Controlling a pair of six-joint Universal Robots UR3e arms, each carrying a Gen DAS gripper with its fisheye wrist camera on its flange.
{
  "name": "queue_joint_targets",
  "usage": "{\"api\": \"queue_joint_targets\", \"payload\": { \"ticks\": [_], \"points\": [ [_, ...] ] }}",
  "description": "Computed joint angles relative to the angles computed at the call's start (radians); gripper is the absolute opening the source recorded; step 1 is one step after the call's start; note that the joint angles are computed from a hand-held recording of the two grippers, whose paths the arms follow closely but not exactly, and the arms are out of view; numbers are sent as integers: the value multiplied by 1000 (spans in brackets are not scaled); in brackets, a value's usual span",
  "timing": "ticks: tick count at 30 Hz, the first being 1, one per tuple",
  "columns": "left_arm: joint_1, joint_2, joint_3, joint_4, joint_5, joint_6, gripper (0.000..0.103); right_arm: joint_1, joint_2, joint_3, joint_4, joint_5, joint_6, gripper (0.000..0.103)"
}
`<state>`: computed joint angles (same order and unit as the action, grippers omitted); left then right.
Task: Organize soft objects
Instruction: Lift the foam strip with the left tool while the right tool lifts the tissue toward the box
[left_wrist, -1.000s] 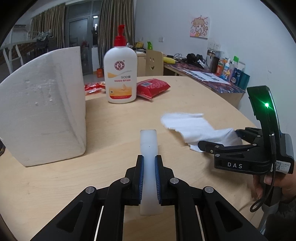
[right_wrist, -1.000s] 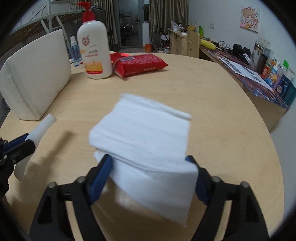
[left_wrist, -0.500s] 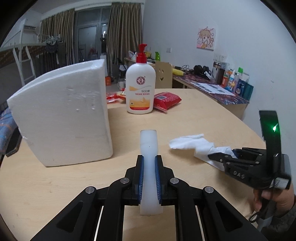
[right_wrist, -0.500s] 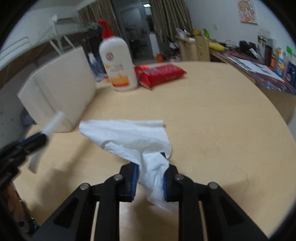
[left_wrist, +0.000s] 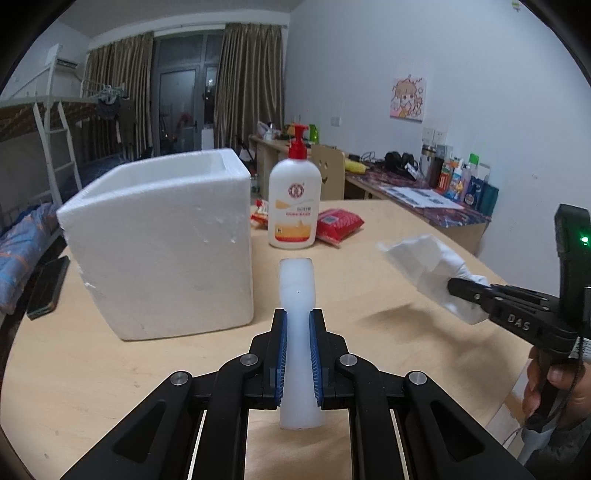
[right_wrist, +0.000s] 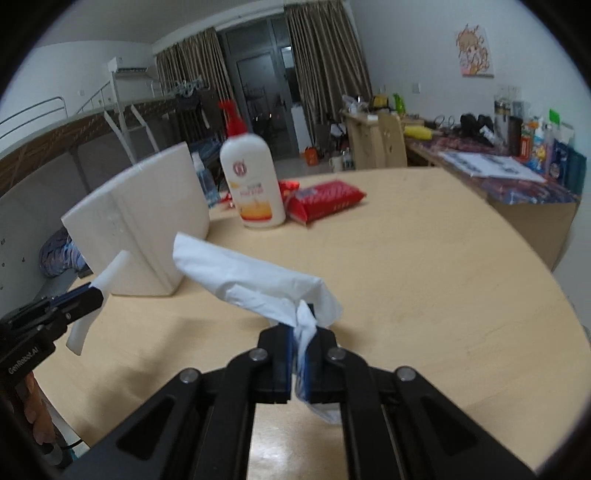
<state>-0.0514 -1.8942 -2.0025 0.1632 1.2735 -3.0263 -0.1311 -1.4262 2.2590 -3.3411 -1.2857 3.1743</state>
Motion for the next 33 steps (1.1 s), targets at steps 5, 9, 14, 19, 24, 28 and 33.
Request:
{"api": "queue_joint_targets", "payload": {
  "ticks": [5, 9, 14, 19, 24, 28, 33],
  "points": [
    [24, 70, -74, 50, -10, -3, 12, 10, -87, 44, -24, -6, 6, 6],
    [49, 141, -142, 82, -19, -9, 12, 13, -172, 93, -43, -9, 7, 6],
    [76, 233, -221, 103, -45, -1, 12, 14, -235, 132, -65, -1, 8, 6],
    [100, 322, -294, 125, -69, -9, 12, 22, -290, 165, -82, -3, 3, 6],
    [119, 390, -349, 138, -74, -10, 12, 38, -332, 190, -95, -6, 0, 6],
    [130, 441, -374, 132, -66, -15, 12, 58, -327, 190, -118, -3, 1, 6],
    [183, 537, -430, 113, -83, -16, 12, 76, -319, 187, -140, 15, -2, 6]
  ]
}}
